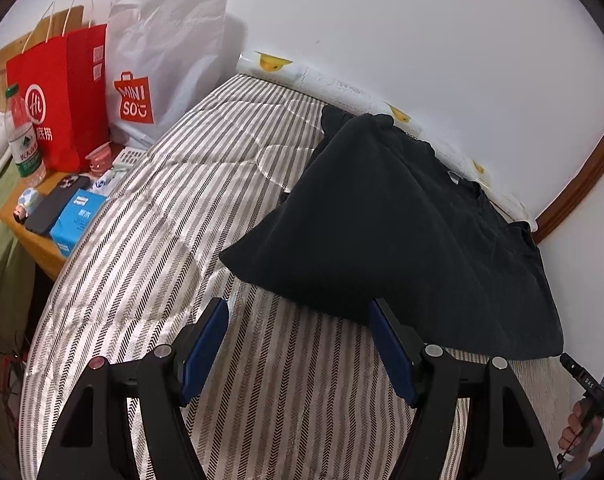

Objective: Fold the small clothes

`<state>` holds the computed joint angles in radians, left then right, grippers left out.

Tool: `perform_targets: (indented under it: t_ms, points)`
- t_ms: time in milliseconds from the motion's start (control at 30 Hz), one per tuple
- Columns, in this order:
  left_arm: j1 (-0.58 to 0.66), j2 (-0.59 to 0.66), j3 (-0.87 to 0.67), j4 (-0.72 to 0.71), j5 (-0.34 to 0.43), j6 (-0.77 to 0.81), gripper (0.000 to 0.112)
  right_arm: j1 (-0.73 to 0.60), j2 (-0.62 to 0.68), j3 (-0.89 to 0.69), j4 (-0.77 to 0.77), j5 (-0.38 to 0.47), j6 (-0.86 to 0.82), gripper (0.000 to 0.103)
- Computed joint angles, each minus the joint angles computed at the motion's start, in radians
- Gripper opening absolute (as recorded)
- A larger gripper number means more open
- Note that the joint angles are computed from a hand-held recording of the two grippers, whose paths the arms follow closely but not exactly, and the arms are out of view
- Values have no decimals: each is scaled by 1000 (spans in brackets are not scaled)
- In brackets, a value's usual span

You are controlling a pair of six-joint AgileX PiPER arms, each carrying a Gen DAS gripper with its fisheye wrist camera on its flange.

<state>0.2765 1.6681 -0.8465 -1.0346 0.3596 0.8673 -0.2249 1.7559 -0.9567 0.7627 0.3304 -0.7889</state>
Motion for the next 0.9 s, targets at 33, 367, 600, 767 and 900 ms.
perform_targets:
  t_ms: [33,367,600,767,900]
  points:
    - [5,4,-3,-18,9,17,70,1,-4,1,7,0,-3,65]
    - [18,68,-69,-84,51,50,70,33,25,-75,-52,-2,118,65]
    - [12,152,-138,-141,75,69,68,42,102,-139,9,-27,106,66]
    - [-18,189,-168,-158,31,79,67,23,186,-218,54,12,107,69]
    - [-31,208,-199,-110,17,7,53,34,247,-299,-49,40,232,70]
